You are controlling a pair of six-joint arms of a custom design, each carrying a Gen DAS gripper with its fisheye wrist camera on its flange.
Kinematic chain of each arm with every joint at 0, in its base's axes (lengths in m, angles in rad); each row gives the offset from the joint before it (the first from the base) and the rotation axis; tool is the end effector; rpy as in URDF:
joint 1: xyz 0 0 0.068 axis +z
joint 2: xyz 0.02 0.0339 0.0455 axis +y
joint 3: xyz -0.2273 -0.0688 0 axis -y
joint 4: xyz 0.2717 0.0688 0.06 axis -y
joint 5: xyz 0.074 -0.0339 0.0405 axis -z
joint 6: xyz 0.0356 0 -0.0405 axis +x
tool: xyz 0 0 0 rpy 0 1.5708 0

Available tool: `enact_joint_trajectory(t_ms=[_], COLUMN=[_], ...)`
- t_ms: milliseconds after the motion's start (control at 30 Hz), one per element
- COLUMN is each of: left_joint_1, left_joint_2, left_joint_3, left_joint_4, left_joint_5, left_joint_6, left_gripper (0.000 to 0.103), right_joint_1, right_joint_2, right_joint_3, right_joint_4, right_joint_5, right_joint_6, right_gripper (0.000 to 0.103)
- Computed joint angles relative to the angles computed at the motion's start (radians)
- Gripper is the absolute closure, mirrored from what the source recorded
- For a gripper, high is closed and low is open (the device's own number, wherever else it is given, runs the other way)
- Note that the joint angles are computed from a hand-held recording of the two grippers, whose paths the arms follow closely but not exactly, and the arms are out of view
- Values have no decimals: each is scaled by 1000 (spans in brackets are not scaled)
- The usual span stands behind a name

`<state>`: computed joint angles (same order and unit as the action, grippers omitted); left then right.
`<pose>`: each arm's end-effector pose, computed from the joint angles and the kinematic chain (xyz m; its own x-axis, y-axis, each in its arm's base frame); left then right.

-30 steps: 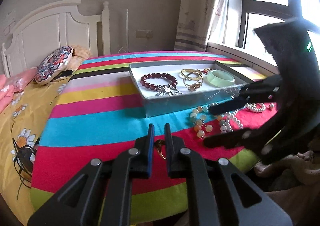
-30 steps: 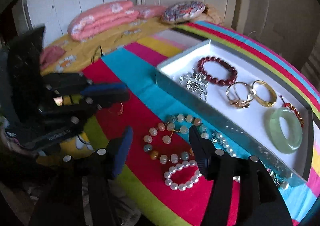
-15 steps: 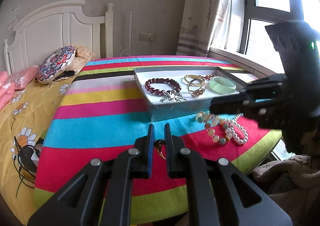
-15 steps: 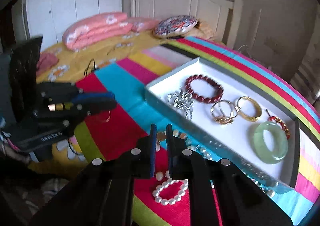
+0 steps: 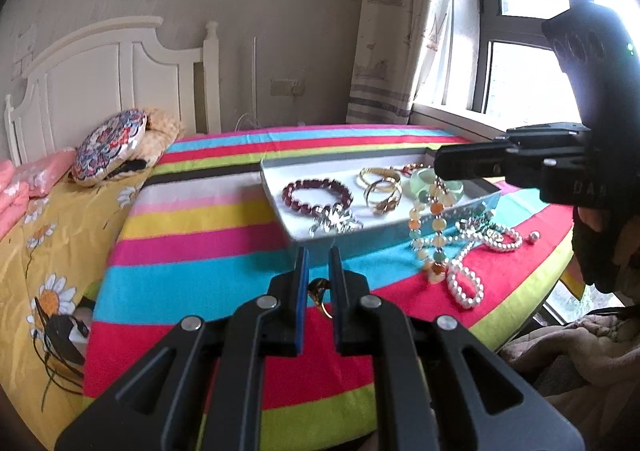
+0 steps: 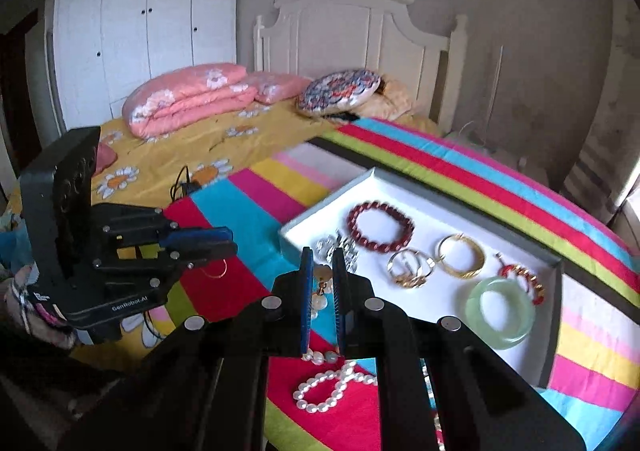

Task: Organize jewelry
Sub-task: 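Lower the agate bead bracelet into the tray with the right tool while the left carries the ring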

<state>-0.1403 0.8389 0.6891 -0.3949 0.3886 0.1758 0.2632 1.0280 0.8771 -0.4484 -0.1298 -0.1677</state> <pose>0.2330 -0.0465 0.2460 -0.4264 0.2237 -0.8764 0.5331 0.8449 -0.0437 0.2600 0.0748 0.2650 -0.4767 -0.2999 -0.8263 -0.4470 0.8921 -0.0658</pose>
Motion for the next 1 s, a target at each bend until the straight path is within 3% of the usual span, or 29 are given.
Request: enact_joint_trajectory(t_ms=[367,733,1000], left_joint_1=[-79,-180,-192], left_joint_2=[103,355,587], left_joint_3=[121,349,577], left_joint_4=[12,56,15], left_joint_5=[-35,-56,-20], left_joint_6=[24,20,-11], left_gripper=[94,94,94], right_joint_1=[-65,-213,-267], right_joint_2=[-32,23,82], right_joint_3=[71,151,153], right_joint_4=[0,11,32], right_joint_5=[-22,-55,-73], right_joint_6=[-17,-35,-36], right_gripper=[93,93,93])
